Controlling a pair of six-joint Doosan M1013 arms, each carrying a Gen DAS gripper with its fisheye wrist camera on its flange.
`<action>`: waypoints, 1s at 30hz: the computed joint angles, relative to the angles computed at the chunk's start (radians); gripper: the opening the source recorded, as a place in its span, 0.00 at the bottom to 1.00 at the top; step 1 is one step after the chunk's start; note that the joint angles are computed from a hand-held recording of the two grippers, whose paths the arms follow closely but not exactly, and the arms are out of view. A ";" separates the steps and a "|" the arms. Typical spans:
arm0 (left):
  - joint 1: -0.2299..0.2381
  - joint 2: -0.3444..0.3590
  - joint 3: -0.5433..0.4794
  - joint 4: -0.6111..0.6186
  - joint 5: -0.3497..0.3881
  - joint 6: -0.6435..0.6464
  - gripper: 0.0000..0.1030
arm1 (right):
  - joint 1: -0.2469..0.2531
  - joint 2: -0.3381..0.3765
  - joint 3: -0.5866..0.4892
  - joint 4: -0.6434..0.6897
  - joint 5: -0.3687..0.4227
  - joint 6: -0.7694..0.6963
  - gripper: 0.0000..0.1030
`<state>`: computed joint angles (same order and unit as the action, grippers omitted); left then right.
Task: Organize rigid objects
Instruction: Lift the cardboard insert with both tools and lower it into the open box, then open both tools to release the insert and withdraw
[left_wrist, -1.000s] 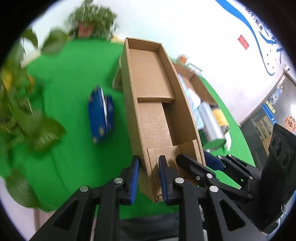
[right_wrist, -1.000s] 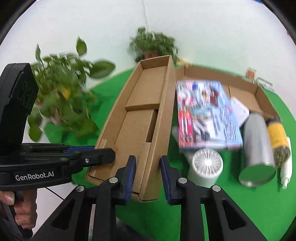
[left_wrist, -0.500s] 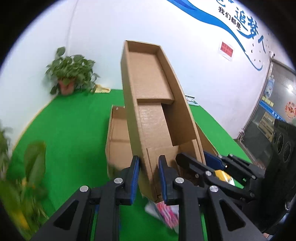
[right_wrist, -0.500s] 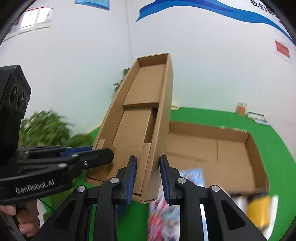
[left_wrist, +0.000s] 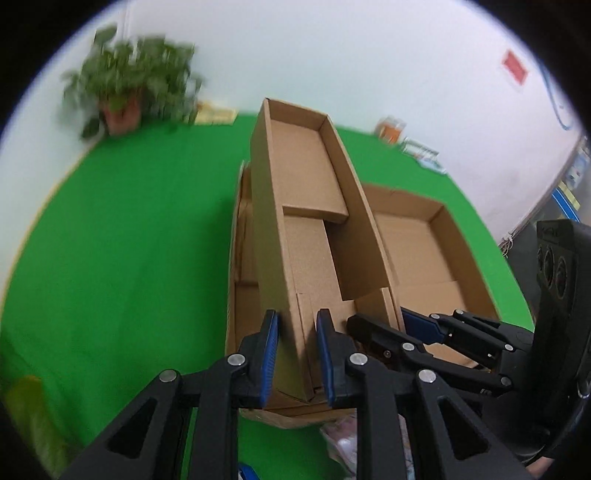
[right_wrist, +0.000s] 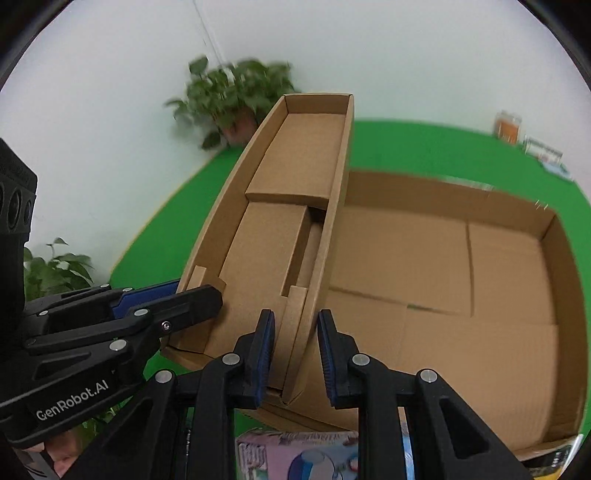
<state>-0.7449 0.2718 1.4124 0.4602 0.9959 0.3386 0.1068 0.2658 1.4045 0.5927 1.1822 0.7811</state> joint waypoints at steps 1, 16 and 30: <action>0.010 0.002 0.012 -0.026 -0.011 0.001 0.19 | 0.010 0.012 -0.001 -0.022 0.009 0.021 0.21; 0.011 0.010 0.073 -0.086 -0.005 -0.031 0.16 | 0.098 0.127 -0.067 -0.152 0.120 0.155 0.25; -0.137 -0.064 0.138 0.342 0.059 -0.312 0.64 | 0.047 -0.069 0.104 0.006 -0.200 -0.087 1.00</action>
<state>-0.8814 0.2079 1.5505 0.8021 1.0546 0.0267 0.1535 0.1967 1.5087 0.5988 0.9823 0.6945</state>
